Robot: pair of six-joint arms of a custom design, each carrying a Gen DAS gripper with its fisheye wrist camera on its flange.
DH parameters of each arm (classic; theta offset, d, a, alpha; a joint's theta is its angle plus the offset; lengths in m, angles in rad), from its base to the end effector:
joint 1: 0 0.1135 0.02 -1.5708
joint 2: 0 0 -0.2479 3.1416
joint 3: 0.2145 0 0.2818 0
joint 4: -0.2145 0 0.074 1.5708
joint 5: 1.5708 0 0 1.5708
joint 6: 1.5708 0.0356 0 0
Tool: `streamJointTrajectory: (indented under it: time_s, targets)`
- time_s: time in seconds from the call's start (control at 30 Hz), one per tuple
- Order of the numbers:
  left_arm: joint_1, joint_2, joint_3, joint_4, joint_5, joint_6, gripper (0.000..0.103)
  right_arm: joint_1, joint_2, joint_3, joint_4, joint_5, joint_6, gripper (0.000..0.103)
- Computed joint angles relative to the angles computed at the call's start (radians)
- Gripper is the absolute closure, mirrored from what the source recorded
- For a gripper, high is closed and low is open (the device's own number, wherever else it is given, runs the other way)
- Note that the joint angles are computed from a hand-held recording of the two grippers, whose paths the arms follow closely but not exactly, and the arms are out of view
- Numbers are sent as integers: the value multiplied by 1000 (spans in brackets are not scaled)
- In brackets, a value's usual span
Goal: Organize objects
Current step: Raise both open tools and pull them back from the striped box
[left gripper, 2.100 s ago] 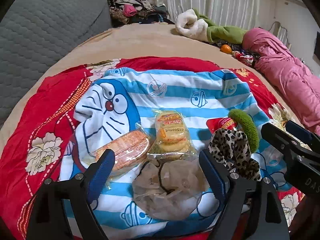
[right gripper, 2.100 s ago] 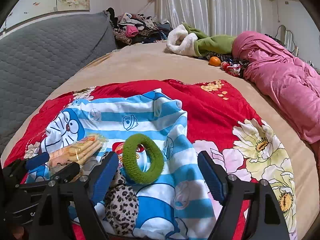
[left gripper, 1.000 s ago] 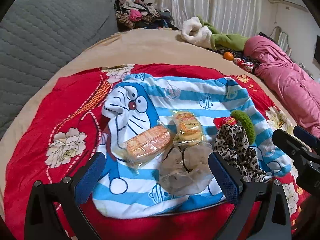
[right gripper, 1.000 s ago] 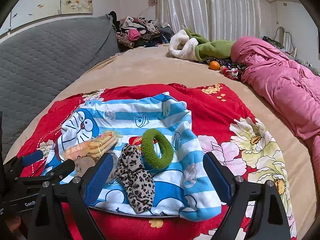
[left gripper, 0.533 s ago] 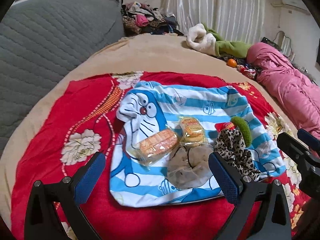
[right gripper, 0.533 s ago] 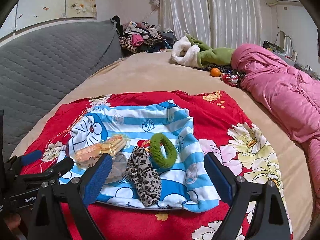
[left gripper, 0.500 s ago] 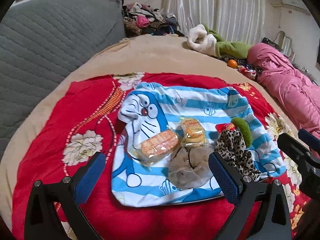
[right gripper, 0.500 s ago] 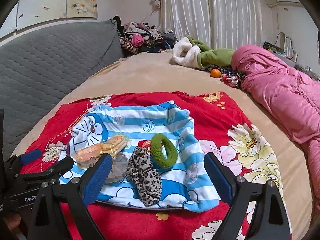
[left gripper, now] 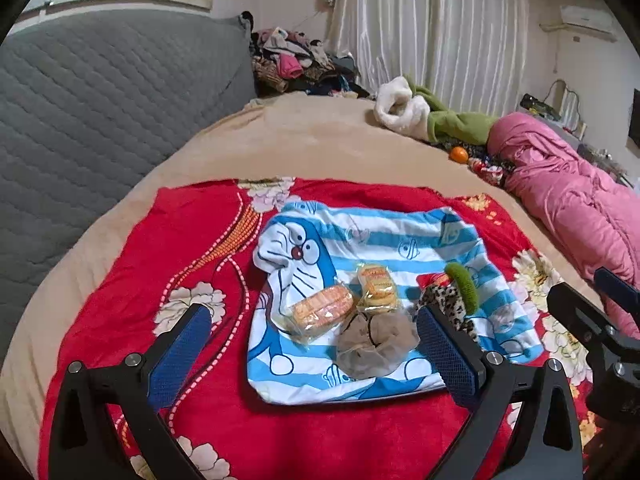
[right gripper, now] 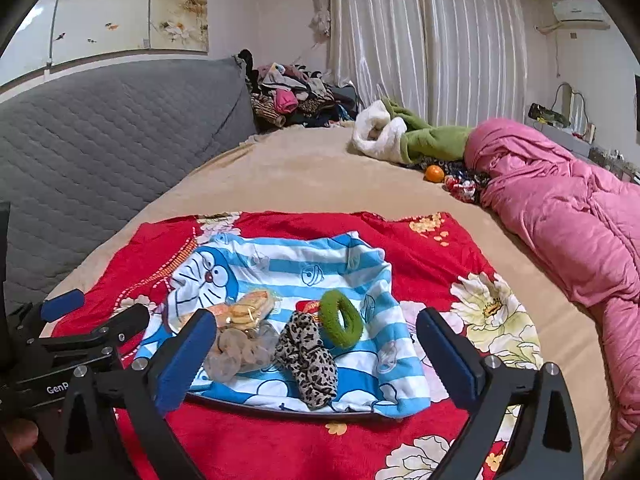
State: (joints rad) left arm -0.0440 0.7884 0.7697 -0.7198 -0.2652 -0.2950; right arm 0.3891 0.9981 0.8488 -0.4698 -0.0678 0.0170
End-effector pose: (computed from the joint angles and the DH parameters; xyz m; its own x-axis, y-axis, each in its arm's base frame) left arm 0.2020 0.0004 0.2712 -0.5995 -0.2544 -0.7588 -0.3402 0.9392 -0.0462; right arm 0.2360 0.0994 0.2767 -0.5442 -0.2048 -0.8136 -0.4203 0.9058 0.0532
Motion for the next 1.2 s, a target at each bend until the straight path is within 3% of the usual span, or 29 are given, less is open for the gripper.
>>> streamJointTrajectory:
  time_s: [0.63,0.97,1.13,1.2]
  targets:
    - [-77,-196,69,-219,-67,-46,1,64,-212,24,-172,48,7,1]
    - [-189,-293,125,-339,-175,-93,1,102,-330,45,-259,92,25,1]
    - [-208,-326,145,-393,-148,-134,1,122,-389,44,-300,113,32,1]
    - [-265,-343,142,-423,-200,-167,1,124,-414,37,-315,117,33,1]
